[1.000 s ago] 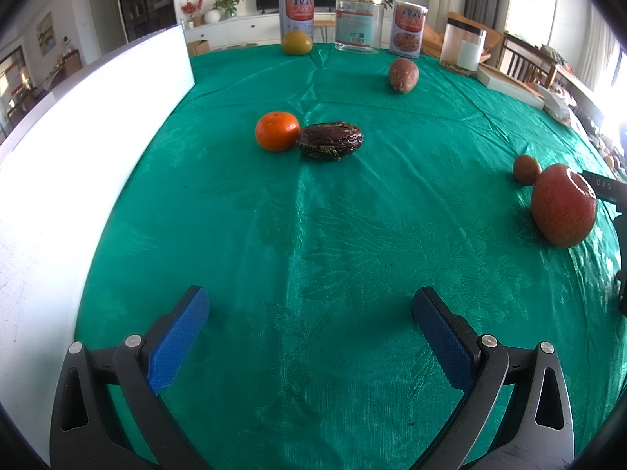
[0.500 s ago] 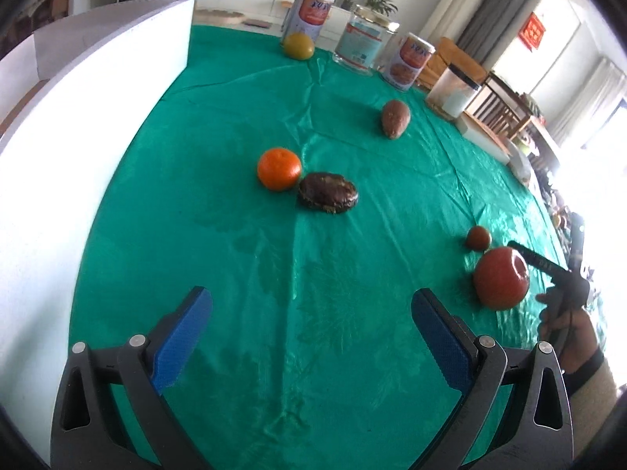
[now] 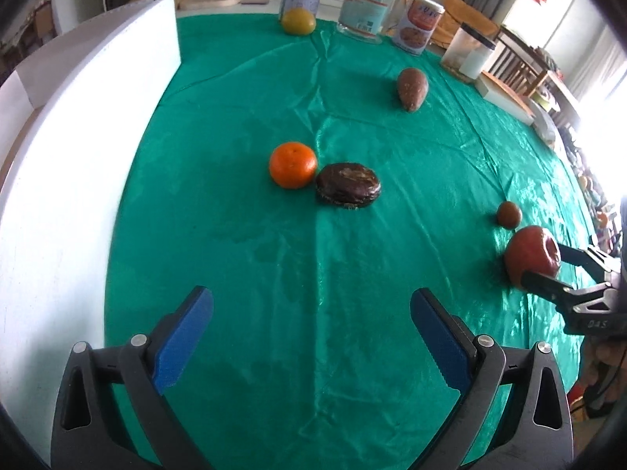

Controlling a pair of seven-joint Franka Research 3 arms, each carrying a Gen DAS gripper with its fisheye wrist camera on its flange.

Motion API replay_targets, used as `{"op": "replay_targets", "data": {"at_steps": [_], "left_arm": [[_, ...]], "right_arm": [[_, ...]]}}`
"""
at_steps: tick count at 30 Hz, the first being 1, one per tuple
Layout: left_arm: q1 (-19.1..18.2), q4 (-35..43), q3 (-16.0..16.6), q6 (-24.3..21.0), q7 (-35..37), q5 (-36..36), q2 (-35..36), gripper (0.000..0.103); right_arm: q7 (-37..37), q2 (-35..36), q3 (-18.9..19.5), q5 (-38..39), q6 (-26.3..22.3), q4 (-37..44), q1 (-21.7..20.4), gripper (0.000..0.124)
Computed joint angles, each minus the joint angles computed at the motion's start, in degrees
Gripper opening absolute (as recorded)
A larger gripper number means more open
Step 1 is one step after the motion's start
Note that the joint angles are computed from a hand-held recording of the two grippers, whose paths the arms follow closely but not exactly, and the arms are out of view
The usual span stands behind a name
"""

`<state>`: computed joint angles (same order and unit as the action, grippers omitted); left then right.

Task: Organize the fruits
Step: 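Grasp the red apple with the right gripper while the left gripper grasps the orange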

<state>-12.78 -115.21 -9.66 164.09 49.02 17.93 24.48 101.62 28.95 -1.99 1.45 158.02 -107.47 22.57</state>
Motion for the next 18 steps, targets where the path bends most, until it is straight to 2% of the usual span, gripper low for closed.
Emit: {"op": "replay_targets", "data": {"at_steps": [2, 3, 6, 9, 12, 14, 15, 16, 18], "left_arm": [[0.02, 0.87, -0.09, -3.57, 0.70, 0.02, -0.39, 0.101], [0.88, 1.64, -0.88, -5.05, 1.90, -0.99, -0.46, 0.101], [4.62, 5.78, -4.23, -9.55, 6.86, -7.46, 0.70, 0.101], [6.46, 14.08, -5.44, -16.05, 10.59, -12.86, 4.76, 0.101], [6.87, 22.67, -4.87, -21.28, 10.56, -16.70, 10.45, 0.100], [7.05, 28.29, -4.61, -25.65, 9.52, -18.94, 14.31, 0.088], [6.62, 31.38, -4.09, -28.54, 8.82, -19.05, 16.18, 0.074], [6.26, 33.37, -3.78, -30.51, 8.56, -18.97, 17.37, 0.069], [5.52, 34.81, -3.07, -31.08, 7.84, -18.46, 18.37, 0.070]], "right_arm": [[-3.26, 0.96, 3.30, 4.73, -1.33, 1.29, -3.18, 0.074], [-2.84, 1.04, 3.64, 5.66, -2.06, 1.66, -3.70, 0.070], [-5.36, 0.91, 4.42, 7.50, -4.10, 2.22, -4.79, 0.069], [-10.43, -0.78, 7.42, 13.30, -4.90, 0.53, -8.06, 0.069], [-13.52, -3.36, 8.12, 16.71, -4.43, -2.45, -8.65, 0.069], [-14.83, -5.05, 8.12, 18.11, -3.99, -4.28, -8.51, 0.069], [-15.49, -5.82, 8.16, 18.85, -3.83, -5.06, -8.54, 0.069], [-16.35, -6.52, 8.24, 19.73, -3.95, -5.65, -8.82, 0.069], [-17.22, -7.32, 8.08, 20.77, -4.05, -6.17, -8.76, 0.069]]}}
